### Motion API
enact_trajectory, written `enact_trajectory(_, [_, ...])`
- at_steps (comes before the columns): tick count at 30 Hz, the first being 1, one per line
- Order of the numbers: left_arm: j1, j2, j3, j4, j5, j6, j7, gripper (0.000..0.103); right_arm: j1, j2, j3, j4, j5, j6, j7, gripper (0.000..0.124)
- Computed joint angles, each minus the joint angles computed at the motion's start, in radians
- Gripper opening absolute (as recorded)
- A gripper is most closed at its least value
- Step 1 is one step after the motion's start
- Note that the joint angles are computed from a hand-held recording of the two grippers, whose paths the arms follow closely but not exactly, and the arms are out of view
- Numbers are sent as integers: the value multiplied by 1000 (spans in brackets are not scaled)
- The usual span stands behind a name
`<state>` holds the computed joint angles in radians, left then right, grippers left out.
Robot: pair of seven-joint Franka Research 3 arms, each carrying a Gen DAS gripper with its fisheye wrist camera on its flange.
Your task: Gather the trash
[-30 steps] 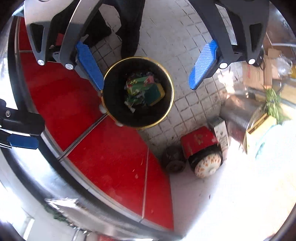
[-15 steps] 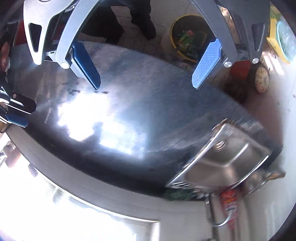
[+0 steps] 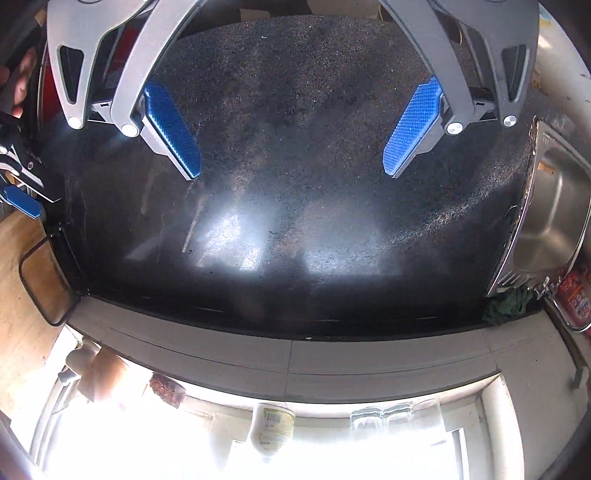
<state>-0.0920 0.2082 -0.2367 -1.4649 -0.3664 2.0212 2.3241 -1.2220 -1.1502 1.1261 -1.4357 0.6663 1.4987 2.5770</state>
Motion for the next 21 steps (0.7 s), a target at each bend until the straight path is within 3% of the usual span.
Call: enact_trajectory(21, [-22, 15, -9, 3, 51, 37, -55, 96, 39, 54, 34, -67, -29, 67, -24, 96])
